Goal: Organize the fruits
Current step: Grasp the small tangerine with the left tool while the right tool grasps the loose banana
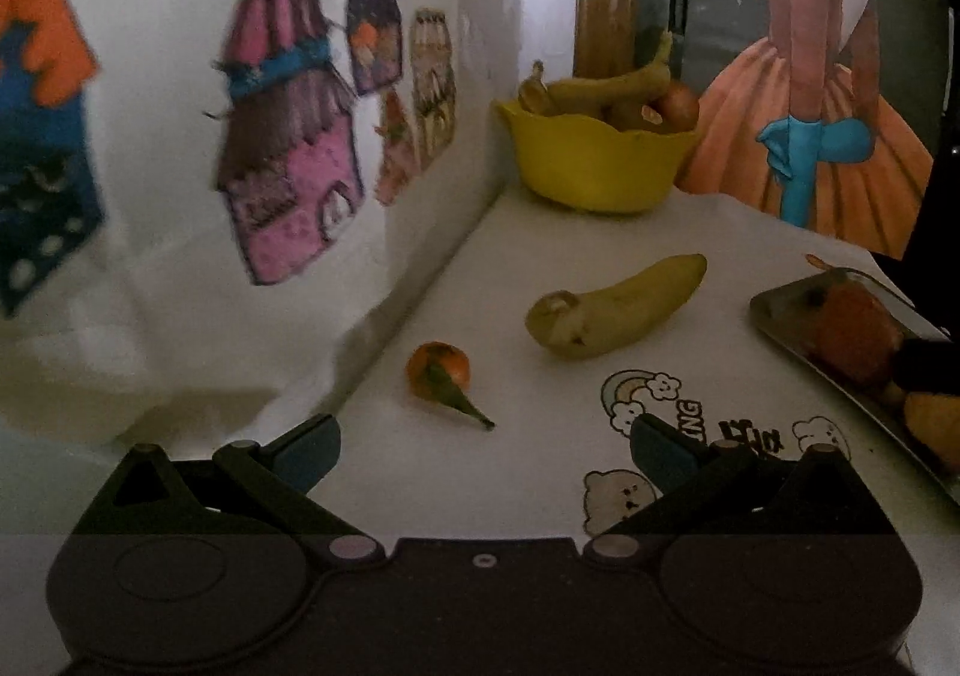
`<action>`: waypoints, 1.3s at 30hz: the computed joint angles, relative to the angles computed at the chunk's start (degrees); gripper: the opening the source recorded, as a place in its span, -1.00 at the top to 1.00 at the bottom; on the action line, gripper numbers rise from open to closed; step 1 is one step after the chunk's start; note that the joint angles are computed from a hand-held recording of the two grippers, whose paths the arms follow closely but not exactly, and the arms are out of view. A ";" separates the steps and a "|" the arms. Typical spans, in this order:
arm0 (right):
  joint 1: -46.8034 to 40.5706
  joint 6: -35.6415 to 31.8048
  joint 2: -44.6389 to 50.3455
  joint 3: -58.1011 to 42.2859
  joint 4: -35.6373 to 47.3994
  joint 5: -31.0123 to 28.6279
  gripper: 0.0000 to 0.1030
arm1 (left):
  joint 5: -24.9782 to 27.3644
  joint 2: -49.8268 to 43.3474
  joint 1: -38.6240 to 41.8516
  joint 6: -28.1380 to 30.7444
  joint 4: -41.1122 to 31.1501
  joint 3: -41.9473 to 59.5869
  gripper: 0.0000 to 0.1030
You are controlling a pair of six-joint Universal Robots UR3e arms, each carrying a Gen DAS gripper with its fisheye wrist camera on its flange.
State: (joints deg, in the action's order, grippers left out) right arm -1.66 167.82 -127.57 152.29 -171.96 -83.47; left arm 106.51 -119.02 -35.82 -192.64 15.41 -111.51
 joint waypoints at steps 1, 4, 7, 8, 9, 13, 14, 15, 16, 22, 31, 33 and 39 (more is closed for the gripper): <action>-1.37 0.06 2.86 -2.04 0.69 1.66 -1.00 | 0.22 -0.81 -0.32 0.10 0.24 0.75 -0.99; -5.72 1.11 9.92 -8.01 4.44 7.38 -1.00 | 1.39 -3.53 -1.29 2.12 1.36 3.39 -0.99; -6.64 4.76 18.89 -14.36 4.19 9.11 -1.00 | 3.30 -5.61 -1.66 3.16 0.74 6.74 -0.99; -6.14 5.92 22.41 -16.98 3.70 8.97 -1.00 | 3.24 -6.02 -1.39 3.26 0.99 7.32 -0.99; -5.71 6.87 25.48 -19.06 2.84 8.93 -1.00 | 3.01 -6.41 -1.04 3.21 1.46 7.69 -0.99; -3.24 9.63 36.44 -27.41 1.40 8.07 -1.00 | 1.98 -7.94 0.25 3.12 4.09 7.74 -0.99; -2.53 10.42 39.00 -29.52 1.53 7.42 -1.00 | 0.35 -7.52 1.06 2.70 3.56 7.35 -0.98; -2.01 11.10 40.68 -31.06 1.97 6.86 -0.99 | -2.09 -7.01 2.16 2.31 3.89 6.48 -0.98; -1.48 11.96 42.72 -32.76 2.41 6.29 -0.99 | -3.87 -6.68 3.01 1.75 4.53 5.66 -0.98; -1.17 13.91 48.23 -35.91 2.58 7.30 -0.83 | -8.10 -6.60 5.47 -0.77 5.96 4.46 -0.94; -3.49 17.02 49.89 -34.36 0.79 13.56 -0.29 | -12.19 -6.51 8.22 -4.33 5.16 3.66 -0.59; -3.80 17.51 49.12 -33.29 0.34 14.18 -0.21 | -13.39 -6.76 9.05 -5.68 5.45 3.65 -0.52; -5.74 16.32 44.57 -27.39 -1.68 16.16 0.03 | -13.53 -7.18 9.38 -7.22 5.93 3.91 -0.31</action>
State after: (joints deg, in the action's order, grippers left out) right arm -7.40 184.13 -83.00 124.89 -173.65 -67.31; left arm 92.98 -126.20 -26.44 -199.87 21.34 -107.60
